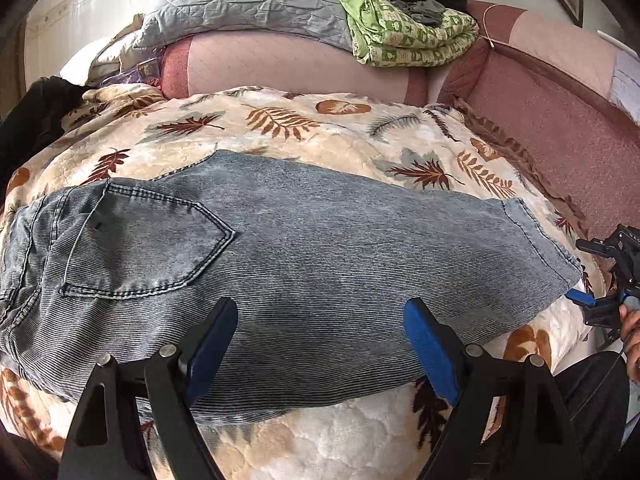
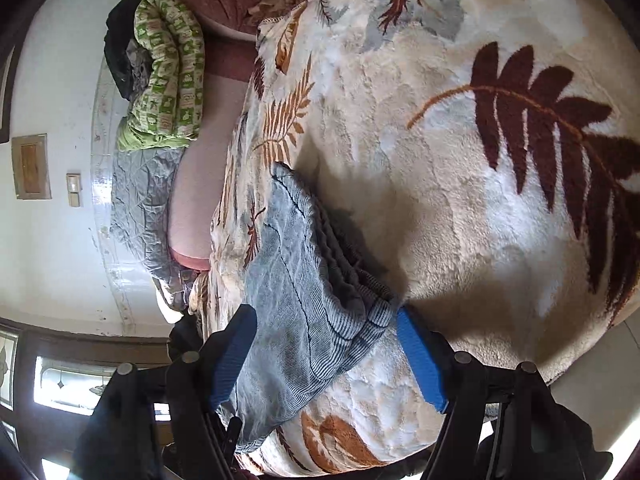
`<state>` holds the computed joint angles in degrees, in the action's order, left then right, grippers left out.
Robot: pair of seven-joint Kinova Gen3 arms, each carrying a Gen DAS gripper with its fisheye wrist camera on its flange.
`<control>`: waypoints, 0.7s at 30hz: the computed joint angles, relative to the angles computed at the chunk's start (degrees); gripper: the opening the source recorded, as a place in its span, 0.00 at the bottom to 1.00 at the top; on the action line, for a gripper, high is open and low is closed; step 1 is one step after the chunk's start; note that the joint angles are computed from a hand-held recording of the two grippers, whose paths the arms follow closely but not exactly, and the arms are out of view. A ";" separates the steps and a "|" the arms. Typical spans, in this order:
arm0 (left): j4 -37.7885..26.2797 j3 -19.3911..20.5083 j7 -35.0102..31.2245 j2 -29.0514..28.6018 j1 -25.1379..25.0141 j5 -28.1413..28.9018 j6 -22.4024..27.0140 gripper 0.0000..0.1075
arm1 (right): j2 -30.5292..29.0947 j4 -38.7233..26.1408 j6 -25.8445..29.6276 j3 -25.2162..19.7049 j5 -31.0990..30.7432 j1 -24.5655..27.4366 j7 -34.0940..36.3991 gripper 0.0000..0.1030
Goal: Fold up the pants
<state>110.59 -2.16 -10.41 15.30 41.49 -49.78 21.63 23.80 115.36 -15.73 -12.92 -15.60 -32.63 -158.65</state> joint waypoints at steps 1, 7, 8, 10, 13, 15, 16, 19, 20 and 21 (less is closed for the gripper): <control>-0.29 0.31 -0.33 0.20 -0.18 0.43 0.14 0.79 | -0.02 -0.62 1.29 1.23 -0.79 -0.91 0.60 0.71; -4.02 2.73 -6.50 2.12 -1.82 6.05 1.56 0.79 | -0.28 -1.22 5.41 3.52 -1.73 -2.38 0.83 0.30; -4.87 3.02 -7.80 2.49 -2.08 7.38 1.58 0.79 | -0.36 -1.61 6.41 4.71 -1.24 -3.30 0.76 0.29; -7.56 3.80 -11.72 3.57 -2.56 11.32 2.61 0.79 | -0.70 -2.83 9.48 9.61 -2.43 -7.60 2.39 0.28; -12.97 6.52 -18.04 5.91 -4.13 16.96 6.31 0.79 | -0.85 -4.72 13.78 17.57 -5.85 -14.54 6.39 0.28; -16.32 6.09 -20.35 7.56 -3.26 18.69 7.89 0.79 | -0.70 -5.91 16.37 22.88 -5.32 -19.09 6.24 0.28; -18.83 6.00 -21.79 8.86 -2.91 19.69 10.01 0.79 | -0.60 -6.30 17.29 25.22 -4.68 -21.16 5.64 0.28; -25.03 4.52 -23.52 12.64 -1.60 21.87 14.37 0.79 | -0.58 -6.55 18.23 27.40 -2.32 -23.09 3.59 0.28; -27.01 4.43 -24.09 14.07 -1.48 22.07 15.72 0.79 | -0.56 -6.66 18.53 28.14 -1.57 -23.76 2.83 0.28; -29.46 3.61 -25.59 15.98 -0.66 22.30 18.00 0.79 | -0.54 -6.74 18.80 28.79 -0.80 -24.37 2.08 0.27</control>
<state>81.12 1.44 -35.99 31.28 40.83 -27.47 39.63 23.26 108.62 3.07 15.88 -16.40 -57.00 -156.56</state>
